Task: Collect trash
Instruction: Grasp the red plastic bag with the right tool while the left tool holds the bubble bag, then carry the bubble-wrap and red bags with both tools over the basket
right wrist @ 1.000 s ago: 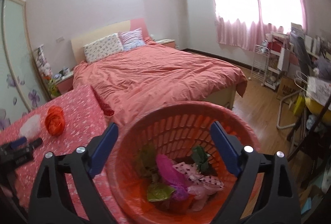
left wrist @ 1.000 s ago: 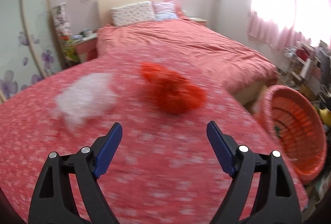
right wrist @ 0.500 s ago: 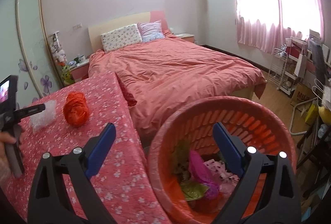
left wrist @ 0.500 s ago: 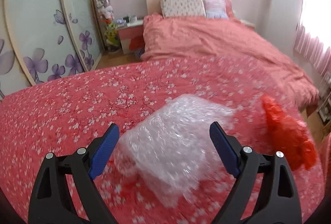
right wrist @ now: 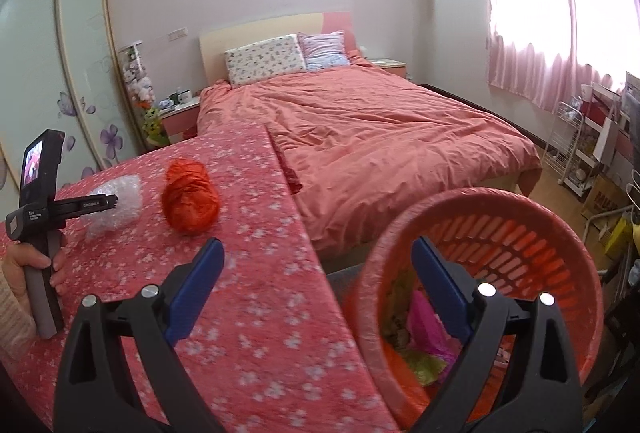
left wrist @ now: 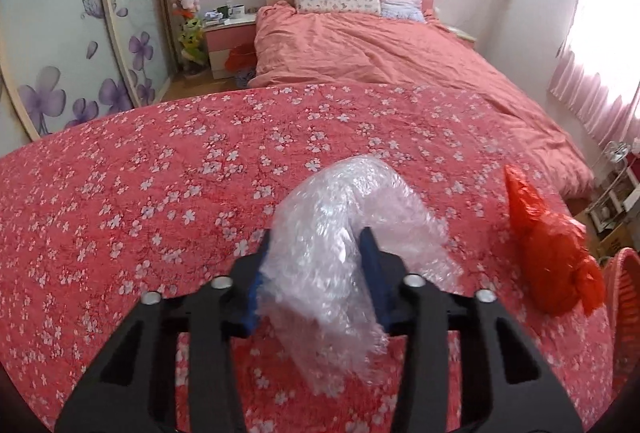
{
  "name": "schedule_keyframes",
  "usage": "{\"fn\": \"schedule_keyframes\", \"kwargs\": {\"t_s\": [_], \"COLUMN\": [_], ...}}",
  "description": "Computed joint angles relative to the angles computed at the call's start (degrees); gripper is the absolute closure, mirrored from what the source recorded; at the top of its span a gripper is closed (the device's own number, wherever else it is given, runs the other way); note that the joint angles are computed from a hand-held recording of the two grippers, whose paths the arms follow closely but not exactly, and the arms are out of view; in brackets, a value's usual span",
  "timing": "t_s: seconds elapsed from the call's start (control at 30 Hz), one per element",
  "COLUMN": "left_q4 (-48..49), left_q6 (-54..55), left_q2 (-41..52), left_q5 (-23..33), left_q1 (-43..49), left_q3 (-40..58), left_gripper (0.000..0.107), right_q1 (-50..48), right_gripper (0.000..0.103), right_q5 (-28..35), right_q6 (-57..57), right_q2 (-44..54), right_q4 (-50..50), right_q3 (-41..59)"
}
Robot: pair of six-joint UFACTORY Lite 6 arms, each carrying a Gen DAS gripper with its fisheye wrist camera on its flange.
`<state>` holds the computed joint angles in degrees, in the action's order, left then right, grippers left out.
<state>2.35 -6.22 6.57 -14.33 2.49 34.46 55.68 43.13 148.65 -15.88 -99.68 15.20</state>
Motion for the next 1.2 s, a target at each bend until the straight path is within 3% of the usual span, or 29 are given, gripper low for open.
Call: {"fn": "schedule_keyframes", "kwargs": {"t_s": [0.17, 0.23, 0.43, 0.67, 0.77, 0.83, 0.93, 1.2], "left_q4": [10.56, 19.13, 35.09, 40.22, 42.2, 42.83, 45.28, 60.12], "left_q6": [-7.36, -13.62, -22.74, -23.07, -24.48, -25.06, -27.73, -44.91], "left_q2": [-7.58, -11.43, -19.91, -23.9, -23.55, -23.86, -24.73, -34.84], "left_q5": [-1.0, -1.35, -2.35, -4.09, -4.87, -5.01, -4.86, -1.46], "left_q1": [5.04, 9.08, 19.01, 24.21, 25.1, 25.24, 25.37, 23.05], "left_q3": [-6.0, -8.56, -13.44, -16.43, -16.53, -16.88, -17.55, -21.3], "left_gripper": [0.072, 0.072, 0.072, 0.072, 0.072, 0.072, 0.072, 0.072], "right_q1": [-0.44, -1.7, -5.75, -7.63, -8.78, -10.13, -11.19, -7.86], "right_gripper": [0.01, 0.011, 0.011, 0.011, 0.013, 0.035, 0.049, 0.051], "right_q5": [-1.99, -3.7, -9.2, -12.47, -13.43, -16.43, -19.48, -16.48], "right_q6": [0.71, 1.28, -1.52, -25.75, -34.87, -37.98, -38.23, -18.93], "right_q2": [10.71, 15.3, 32.67, 51.33, 55.58, 56.33, 55.74, 38.51], "right_q4": [-3.94, -6.22, -8.11, 8.15, 15.85, 19.23, 19.92, 5.37], "right_q3": [10.12, 14.67, 33.65, 58.41, 63.82, 64.71, 63.35, 43.94]}}
